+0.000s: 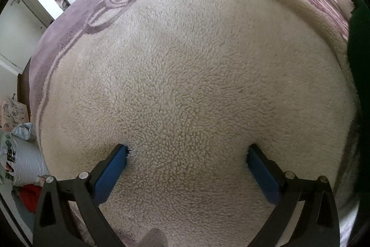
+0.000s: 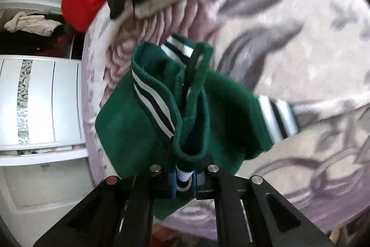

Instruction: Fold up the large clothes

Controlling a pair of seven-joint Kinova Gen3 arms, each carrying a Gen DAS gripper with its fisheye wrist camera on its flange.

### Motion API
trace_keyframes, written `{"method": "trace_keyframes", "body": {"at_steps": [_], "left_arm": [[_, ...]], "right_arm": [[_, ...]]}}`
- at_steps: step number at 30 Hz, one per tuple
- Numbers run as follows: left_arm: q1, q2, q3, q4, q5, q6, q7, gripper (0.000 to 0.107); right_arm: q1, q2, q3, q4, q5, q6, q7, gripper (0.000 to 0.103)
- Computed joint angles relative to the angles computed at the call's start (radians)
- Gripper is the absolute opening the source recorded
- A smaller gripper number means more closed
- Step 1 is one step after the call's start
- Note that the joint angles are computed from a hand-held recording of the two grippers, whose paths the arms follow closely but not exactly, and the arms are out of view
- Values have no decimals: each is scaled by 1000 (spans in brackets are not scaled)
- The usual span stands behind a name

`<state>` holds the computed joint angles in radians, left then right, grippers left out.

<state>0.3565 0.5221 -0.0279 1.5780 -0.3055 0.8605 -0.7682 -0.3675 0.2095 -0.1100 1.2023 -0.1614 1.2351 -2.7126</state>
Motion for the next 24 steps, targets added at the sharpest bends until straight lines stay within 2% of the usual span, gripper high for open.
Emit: {"method": "trace_keyframes", "body": {"at_steps": [3, 7, 9, 10, 12, 13, 14, 16, 19, 21, 24], "left_arm": [[11, 7, -7, -29, 3, 49, 0, 103], [129, 17, -154, -115, 103, 156, -56, 103], [150, -1, -183, -158, 130, 196, -69, 103], [144, -15, -173, -176, 137, 201, -69, 103], [149, -33, -170, -221, 155, 207, -65, 103], [142, -38, -168, -243, 188, 191, -82, 103], [126, -36, -154, -268, 224, 186, -100, 103], [64, -6, -96, -349, 306, 170, -122, 103], [-19, 84, 8, -487, 397, 134, -191, 103], [-44, 154, 76, -580, 383, 105, -238, 103], [-66, 240, 189, -719, 286, 120, -325, 103]], "right_arm": [[72, 15, -40, 90, -12, 6, 28, 9], [194, 39, -149, 226, -92, -67, 103, 12], [253, 15, -178, 249, -166, -84, 135, 19], [284, 11, -192, 242, -198, -72, 146, 24], [295, -6, -173, 202, -214, -6, 144, 33], [295, -11, -167, 167, -199, 32, 136, 46], [310, 0, -174, 126, -169, 72, 130, 55], [302, 11, -159, 33, -124, 132, 153, 62], [298, 105, -137, -106, -138, 151, 252, 68], [271, 190, -99, -198, -155, 146, 334, 68], [188, 327, 11, -337, -225, 144, 456, 68]]}}
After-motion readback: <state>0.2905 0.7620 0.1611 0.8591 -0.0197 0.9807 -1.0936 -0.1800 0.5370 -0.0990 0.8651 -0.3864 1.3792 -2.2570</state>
